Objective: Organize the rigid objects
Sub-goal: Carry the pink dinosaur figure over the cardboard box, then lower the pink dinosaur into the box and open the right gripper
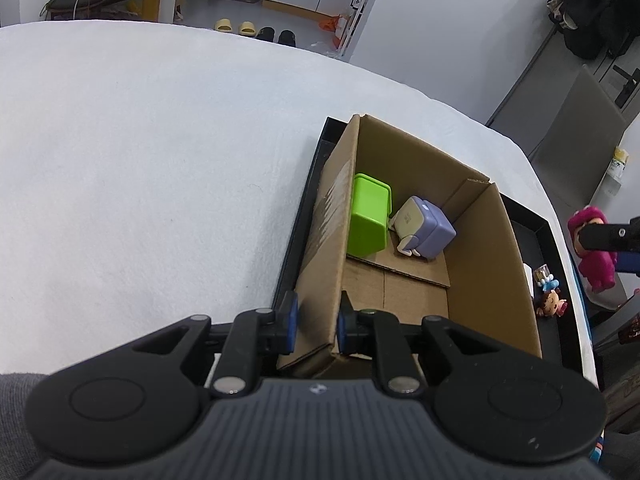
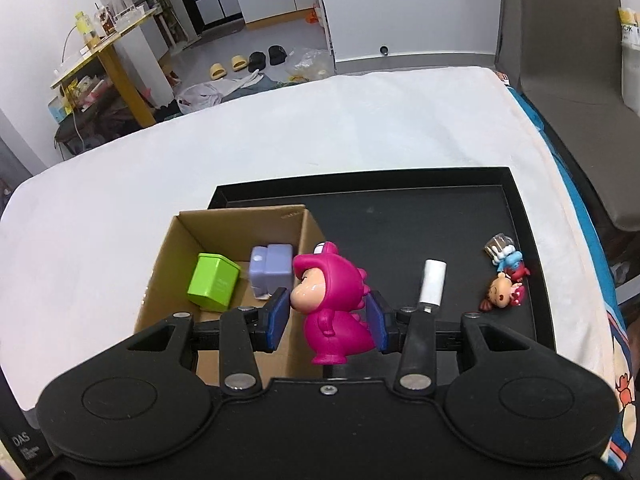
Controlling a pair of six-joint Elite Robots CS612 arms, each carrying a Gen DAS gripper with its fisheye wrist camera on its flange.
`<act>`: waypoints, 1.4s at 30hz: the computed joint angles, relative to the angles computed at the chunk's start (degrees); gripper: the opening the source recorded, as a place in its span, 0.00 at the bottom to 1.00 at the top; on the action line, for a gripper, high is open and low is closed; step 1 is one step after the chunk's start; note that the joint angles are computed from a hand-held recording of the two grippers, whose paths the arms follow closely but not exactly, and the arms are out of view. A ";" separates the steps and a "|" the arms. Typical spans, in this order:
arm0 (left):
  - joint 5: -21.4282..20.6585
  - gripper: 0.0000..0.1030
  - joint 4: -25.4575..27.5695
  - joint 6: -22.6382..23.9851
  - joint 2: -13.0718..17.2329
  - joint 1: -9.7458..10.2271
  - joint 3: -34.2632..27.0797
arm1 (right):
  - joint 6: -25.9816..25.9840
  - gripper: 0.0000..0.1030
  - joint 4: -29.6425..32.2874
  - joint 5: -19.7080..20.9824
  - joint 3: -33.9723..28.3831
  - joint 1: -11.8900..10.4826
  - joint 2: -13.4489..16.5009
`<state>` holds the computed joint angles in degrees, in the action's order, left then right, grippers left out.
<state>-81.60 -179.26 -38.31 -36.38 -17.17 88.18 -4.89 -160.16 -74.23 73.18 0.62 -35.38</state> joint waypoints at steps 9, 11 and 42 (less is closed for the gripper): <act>-0.25 0.17 -0.36 -0.25 0.06 0.08 0.05 | 4.22 0.40 1.14 3.83 -0.40 0.52 -0.17; -0.32 0.17 -0.44 -0.25 0.07 0.10 0.06 | 5.24 0.40 1.83 4.73 -0.76 0.64 -0.01; -1.99 0.17 -1.53 -1.43 0.40 0.62 0.13 | 1.12 0.41 11.08 9.35 -5.32 4.29 3.68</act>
